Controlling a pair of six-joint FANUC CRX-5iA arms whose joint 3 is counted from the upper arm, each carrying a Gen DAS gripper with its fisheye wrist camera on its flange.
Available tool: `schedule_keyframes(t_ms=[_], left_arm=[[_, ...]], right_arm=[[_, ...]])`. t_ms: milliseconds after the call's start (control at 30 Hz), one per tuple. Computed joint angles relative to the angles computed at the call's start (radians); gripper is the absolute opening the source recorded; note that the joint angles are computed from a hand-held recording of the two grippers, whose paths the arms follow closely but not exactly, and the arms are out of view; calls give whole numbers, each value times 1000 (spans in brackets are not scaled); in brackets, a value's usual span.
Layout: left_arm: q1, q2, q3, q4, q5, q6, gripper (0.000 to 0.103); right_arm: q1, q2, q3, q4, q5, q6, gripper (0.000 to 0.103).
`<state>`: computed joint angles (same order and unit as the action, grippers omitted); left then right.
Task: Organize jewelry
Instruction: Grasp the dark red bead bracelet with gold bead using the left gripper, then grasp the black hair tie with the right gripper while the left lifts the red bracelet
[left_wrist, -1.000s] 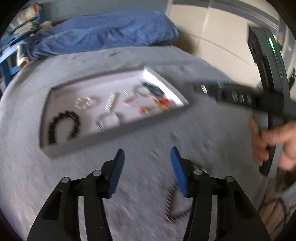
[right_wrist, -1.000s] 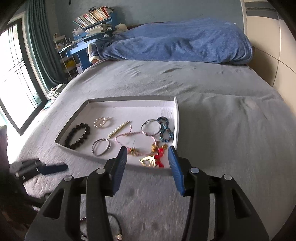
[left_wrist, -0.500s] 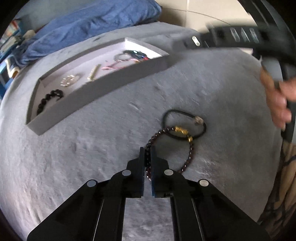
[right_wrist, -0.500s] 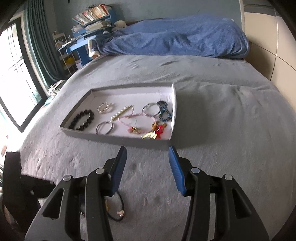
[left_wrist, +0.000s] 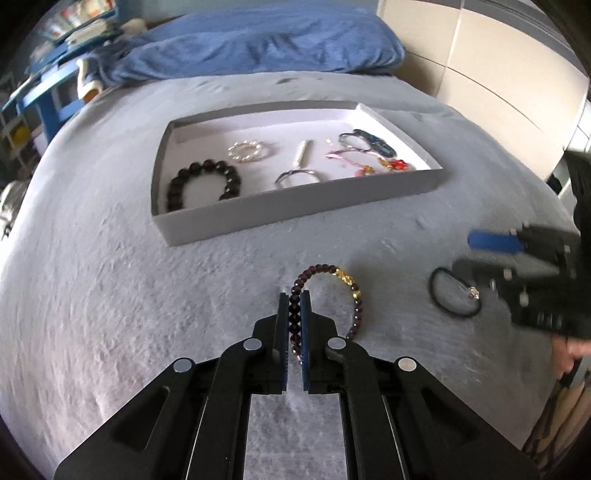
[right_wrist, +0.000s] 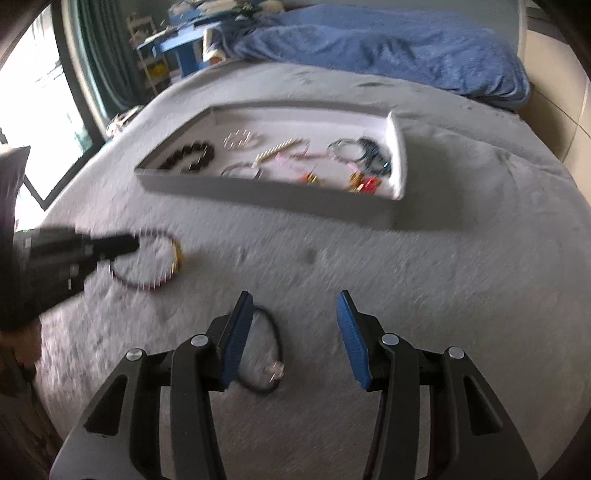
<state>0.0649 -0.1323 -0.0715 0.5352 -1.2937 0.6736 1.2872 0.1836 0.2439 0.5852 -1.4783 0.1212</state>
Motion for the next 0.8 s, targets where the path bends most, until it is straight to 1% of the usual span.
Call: schedule_keyframes(t_ms=[133,200,233,300,333,367,567,633,667,767,800], left_arm=[[-8,4,-4,4,-5,3,6],[-13,5,-7,6,-4,0,6],[-16,8,-7,7,-3,0,6],[-20,10,-9,11,-3,-1,6],[-21,11,-11,12,-5,-2,6],[-23,11,-12,11,-5,-5,6],[-35,13,-18,-2,6,-2,6],[-36,23,-14,-4,-1,14,13],[-36,28,-12,-4,-6,17,14],[-45,28,-15,-18,3,13,14],[-46,26,-16,-19,6,10,11]], right_arm=[[1,20,24,-56,-17,58,47],[3,18,17,-62,-16,61,44],[4,14,12,-62,-16,59,40],[5,11,9,-63,-17,59,25],[5,12,10,-63,-19,64,14],[4,14,11,-65,-20,71,13],[6,12,10,-53,-15,81,13],[6,11,9,-31,-12,76,13],[8,7,4,-13,-7,70,13],[11,2,-2,28,0,56,13],[11,-1,-7,37,4,51,13]])
